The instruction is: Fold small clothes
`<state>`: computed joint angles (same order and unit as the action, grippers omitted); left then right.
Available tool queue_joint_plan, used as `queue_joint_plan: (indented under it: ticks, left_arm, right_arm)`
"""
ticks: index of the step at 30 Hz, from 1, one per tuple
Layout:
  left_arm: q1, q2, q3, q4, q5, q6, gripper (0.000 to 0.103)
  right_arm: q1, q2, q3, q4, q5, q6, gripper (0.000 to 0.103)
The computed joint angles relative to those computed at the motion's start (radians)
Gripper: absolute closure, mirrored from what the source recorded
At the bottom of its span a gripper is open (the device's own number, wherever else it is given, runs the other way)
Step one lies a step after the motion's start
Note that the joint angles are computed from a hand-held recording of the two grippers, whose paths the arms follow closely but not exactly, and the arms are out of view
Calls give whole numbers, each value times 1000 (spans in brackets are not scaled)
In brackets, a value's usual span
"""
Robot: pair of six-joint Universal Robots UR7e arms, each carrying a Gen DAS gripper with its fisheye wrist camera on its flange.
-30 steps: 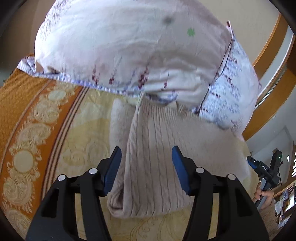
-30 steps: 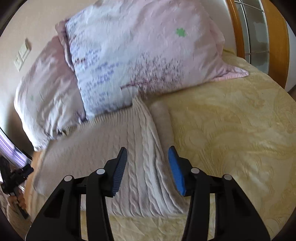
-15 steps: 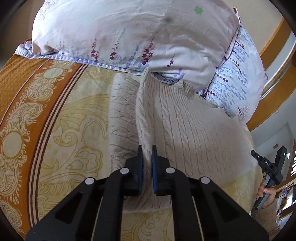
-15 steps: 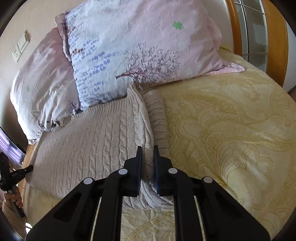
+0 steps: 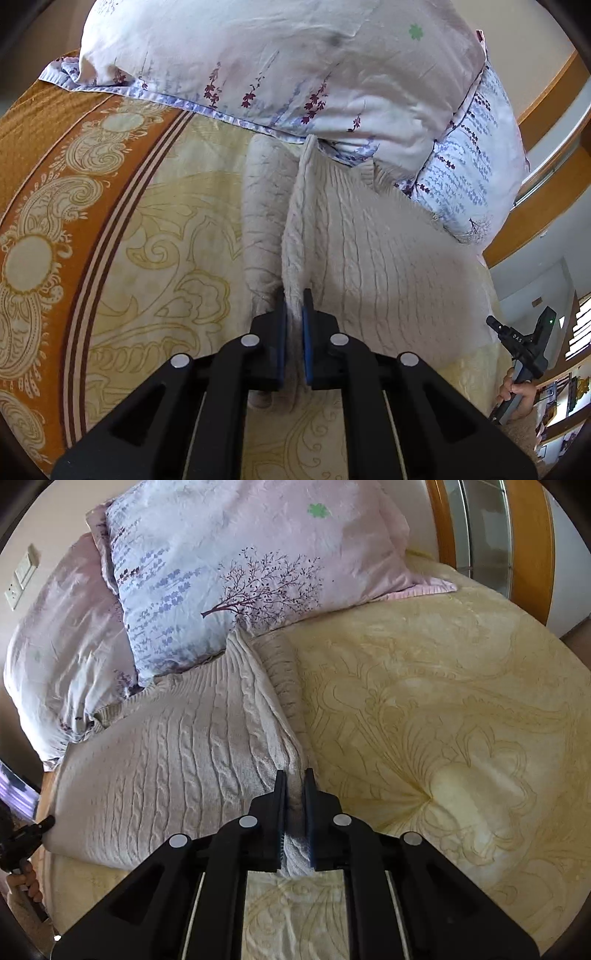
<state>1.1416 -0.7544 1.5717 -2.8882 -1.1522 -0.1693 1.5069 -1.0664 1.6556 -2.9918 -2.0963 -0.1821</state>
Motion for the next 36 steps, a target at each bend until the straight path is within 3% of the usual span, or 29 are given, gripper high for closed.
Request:
queue_joint_plan:
  ticks: [1, 3, 4, 5, 6, 7, 8, 13, 19, 25, 29, 32, 34, 36]
  left_arm:
    - [-1, -1, 0, 1, 2, -1, 92]
    - [0, -9, 7, -7, -17, -8, 87]
    - [2, -15, 12, -17, -32, -11, 79]
    - [4, -20, 17, -36, -47, -14, 74]
    - [5, -25, 26, -69, -55, -19, 61]
    - [2, -27, 30, -96, -43, -26, 47]
    - [1, -27, 27, -102, -31, -31, 42]
    - [24, -4, -50, -21, -47, -110, 33]
    - [59, 33, -112, 12, -129, -188, 29]
    - [62, 61, -150, 12, -143, -195, 30]
    - [54, 85, -182, 34, -135, -186, 34]
    - [43, 104, -202, 46, -104, -186, 41]
    - [45, 112, -215, 65, -115, -193, 60]
    - [46, 119, -224, 80, -124, -211, 72]
  right_arm:
    - [9, 6, -8, 1, -20, -9, 93]
    - [22, 11, -20, 4, -41, -7, 82]
    - [29, 13, -22, -3, -50, -6, 78]
    - [34, 14, -21, -22, -49, -11, 67]
    - [44, 18, -22, -47, -41, -23, 57]
    - [52, 24, -27, -57, -31, -36, 55]
    - [60, 30, -34, -54, -18, -47, 55]
    - [98, 99, -107, 59, 84, -112, 55]
    - [134, 213, -202, 143, 73, -170, 55]
    - [144, 250, -203, 112, 17, -209, 54]
    - [142, 251, -202, 107, 19, -209, 53]
    - [139, 249, -203, 109, 32, -201, 52]
    - [134, 243, -201, 114, 53, -189, 50]
    - [130, 238, -202, 125, 77, -173, 47]
